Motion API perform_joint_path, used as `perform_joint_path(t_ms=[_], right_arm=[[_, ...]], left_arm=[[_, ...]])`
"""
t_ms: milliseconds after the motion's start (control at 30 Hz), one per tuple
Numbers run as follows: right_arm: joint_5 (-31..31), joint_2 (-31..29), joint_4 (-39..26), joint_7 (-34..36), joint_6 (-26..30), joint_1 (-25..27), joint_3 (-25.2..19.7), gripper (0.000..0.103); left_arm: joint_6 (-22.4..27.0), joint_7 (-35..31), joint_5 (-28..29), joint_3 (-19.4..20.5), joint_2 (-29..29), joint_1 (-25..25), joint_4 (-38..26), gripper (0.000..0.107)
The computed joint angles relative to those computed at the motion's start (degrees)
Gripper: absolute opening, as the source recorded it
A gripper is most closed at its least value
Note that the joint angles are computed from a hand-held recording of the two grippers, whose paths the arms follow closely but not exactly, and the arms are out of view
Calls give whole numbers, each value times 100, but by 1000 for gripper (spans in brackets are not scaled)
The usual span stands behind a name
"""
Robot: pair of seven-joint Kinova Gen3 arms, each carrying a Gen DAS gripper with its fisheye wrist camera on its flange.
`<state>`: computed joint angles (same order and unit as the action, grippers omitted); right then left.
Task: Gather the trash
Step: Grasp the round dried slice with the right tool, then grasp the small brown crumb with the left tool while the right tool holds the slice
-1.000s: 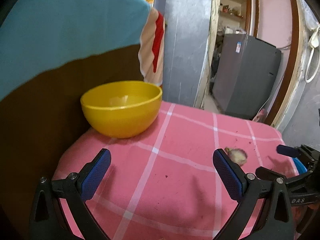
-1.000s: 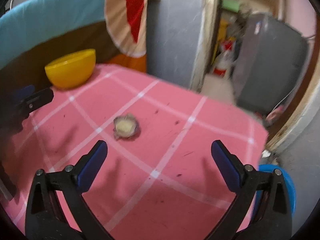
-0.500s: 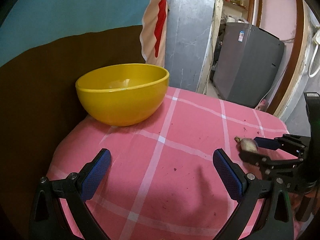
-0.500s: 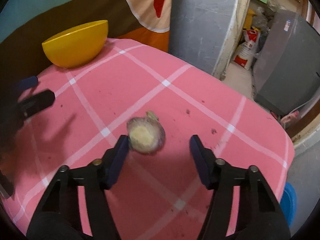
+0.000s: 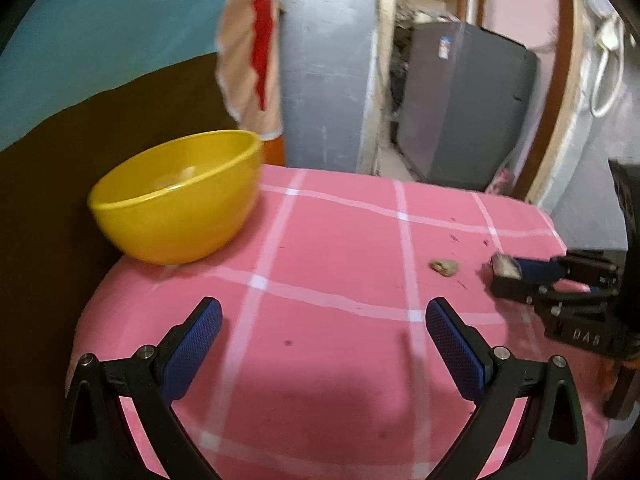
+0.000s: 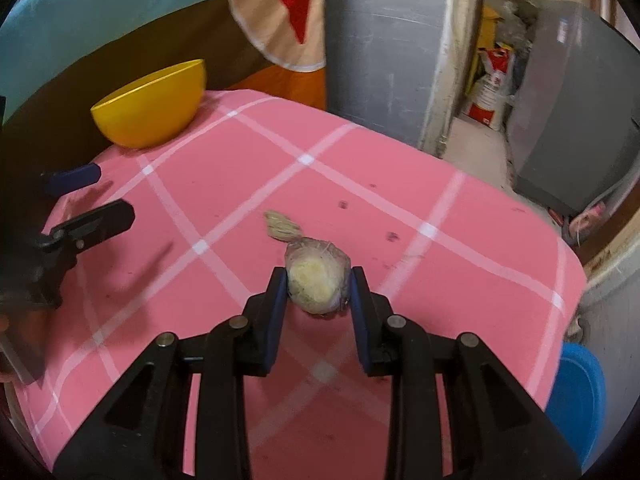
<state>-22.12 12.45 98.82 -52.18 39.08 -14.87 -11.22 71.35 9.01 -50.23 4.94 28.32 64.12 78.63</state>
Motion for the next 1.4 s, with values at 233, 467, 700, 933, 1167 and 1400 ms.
perform_joint_path(t_ms=[233, 467, 700, 933, 1167, 1400], right_arm=[[-57, 0, -25, -94, 23, 172, 103, 39], [-61, -8, 4, -146, -24, 276, 146, 39], [-182, -45, 87, 28, -41, 434, 145, 39], [-71, -93, 182, -43, -181, 326, 147, 39], [-108, -113, 222, -9, -207, 342, 136, 39], [-314, -198, 370, 125, -354, 432, 117, 39]], left_arm=[[-192, -1140, 305, -9, 363, -202, -655, 100], [-627, -2035, 842, -141, 555, -474, -1048, 79], [-1030, -2865, 1552, -210, 682, -795, -1321, 43], [-1267, -3103, 1807, -350, 678, -846, -1301, 24], [-1285, -3140, 1886, -425, 711, -810, -1379, 22], [-1527, -2356, 1643, -637, 535, -499, -1070, 22]])
